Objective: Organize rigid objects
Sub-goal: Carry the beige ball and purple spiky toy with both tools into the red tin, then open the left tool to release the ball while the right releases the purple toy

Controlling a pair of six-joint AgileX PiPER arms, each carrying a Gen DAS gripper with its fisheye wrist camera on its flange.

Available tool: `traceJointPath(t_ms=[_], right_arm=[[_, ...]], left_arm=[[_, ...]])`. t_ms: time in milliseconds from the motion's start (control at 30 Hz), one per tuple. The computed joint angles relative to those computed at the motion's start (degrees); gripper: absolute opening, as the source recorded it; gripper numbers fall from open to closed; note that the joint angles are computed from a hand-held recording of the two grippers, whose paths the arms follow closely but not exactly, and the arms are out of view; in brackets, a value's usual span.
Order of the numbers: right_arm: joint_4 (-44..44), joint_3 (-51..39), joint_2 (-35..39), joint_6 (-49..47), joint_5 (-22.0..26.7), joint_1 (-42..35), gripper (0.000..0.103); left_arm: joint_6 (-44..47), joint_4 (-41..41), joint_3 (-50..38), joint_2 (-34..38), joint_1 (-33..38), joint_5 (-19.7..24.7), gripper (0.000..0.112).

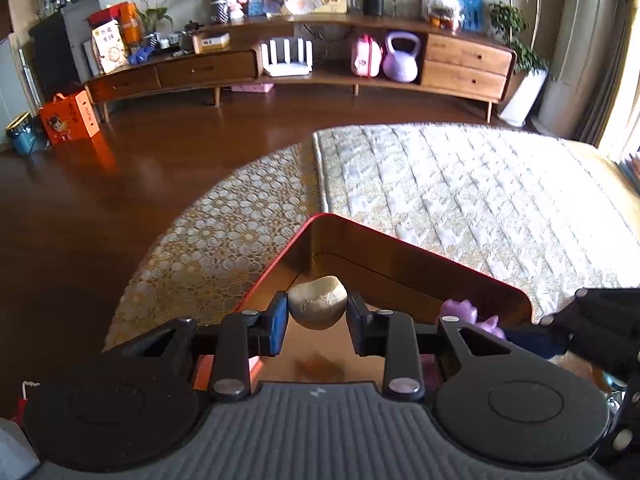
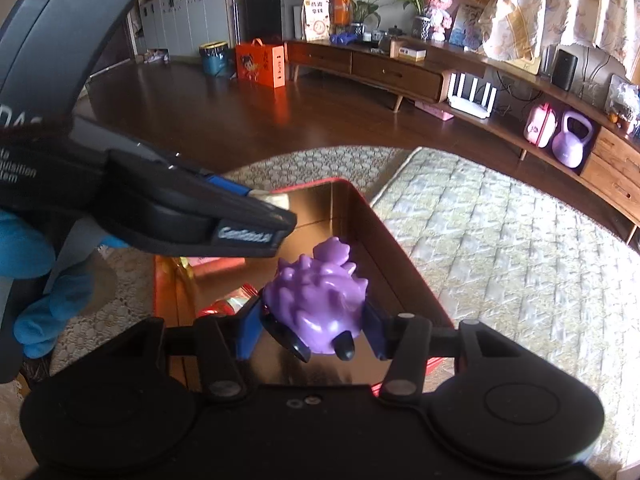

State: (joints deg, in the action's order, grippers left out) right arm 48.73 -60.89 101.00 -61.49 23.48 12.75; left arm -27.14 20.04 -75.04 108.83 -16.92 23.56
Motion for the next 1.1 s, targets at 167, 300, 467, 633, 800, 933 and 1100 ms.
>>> traceJointPath(t_ms=[167,300,467,633,800,933,1100], right_arm=[[0.4,-0.8,2.7,0.6,-0.4,0.9,0.051],[-1.5,-0.8,3.4,2.0,-1.3,1.7,0.051],[-4.2,-1.7,4.4,5.3,-1.1,2.3,0.051],[-7.2,-2.0,5.2,8.5,-2.5,3.4,0.052],[-7.6,-1.3,4.2,10.0,-2.0,3.2,0.052],[-7.4,-0.1,3.1,10.2,-2.9,3.0,0.057],[-6.2,2.1,0.4,8.8,-3.6,2.6,0.062]], left_arm=[[2.0,-1.7,-4.2,4.6,0.1,2.2,0.031],[2.6,-1.8,-5.3,6.5,0.4,2.4,0.031],[3.8,-3.4,-6.3,8.2,0.9,3.1,0.031],[4.9,-4.9,-6.5,9.1,1.4,3.3,0.031],[5.7,-6.1,-6.3,8.9,1.7,3.1,0.031],[4.9,-5.6,-5.4,7.8,1.7,3.0,0.031],[5.7,-7.3,-3.6,5.1,1.7,3.3,0.031]])
